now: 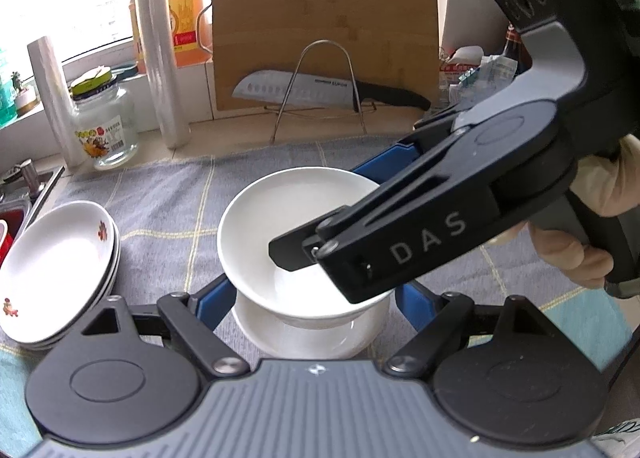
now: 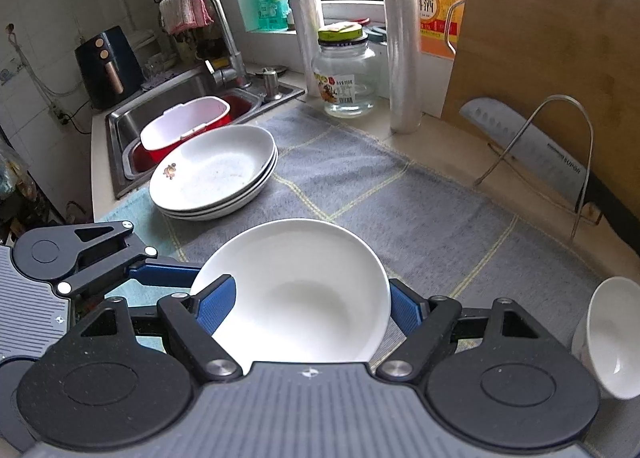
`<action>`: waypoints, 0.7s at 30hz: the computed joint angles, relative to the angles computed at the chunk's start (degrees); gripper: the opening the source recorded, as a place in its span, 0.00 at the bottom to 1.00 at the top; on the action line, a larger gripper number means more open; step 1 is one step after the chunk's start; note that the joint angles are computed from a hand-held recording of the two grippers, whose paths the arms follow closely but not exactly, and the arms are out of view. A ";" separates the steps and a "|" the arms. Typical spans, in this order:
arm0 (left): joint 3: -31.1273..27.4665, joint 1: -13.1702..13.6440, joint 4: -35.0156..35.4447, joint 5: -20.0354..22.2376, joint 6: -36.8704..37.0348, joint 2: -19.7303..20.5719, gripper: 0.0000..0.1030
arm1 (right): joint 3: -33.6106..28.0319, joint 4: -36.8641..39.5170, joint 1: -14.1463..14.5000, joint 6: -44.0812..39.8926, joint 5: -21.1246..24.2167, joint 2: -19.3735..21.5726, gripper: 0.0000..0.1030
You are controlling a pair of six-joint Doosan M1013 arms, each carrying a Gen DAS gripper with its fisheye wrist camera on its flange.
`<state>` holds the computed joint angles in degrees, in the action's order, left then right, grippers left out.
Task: Organize plates and bowls
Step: 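Lower the held bowl into the white bowl with the right tool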
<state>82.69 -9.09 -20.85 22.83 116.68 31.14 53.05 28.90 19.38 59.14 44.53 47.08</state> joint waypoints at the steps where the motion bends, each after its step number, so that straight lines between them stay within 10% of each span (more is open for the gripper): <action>1: 0.10 0.07 -0.34 0.08 0.49 -0.01 0.83 | 0.19 -0.36 0.12 0.36 -0.11 -0.01 0.83; 21: 0.85 0.38 -1.53 0.38 4.92 0.55 0.84 | 0.61 -4.32 1.01 4.96 -0.16 0.79 0.83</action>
<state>83.54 -8.71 -22.37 23.21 121.59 31.69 53.66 24.58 20.39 64.10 44.37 47.87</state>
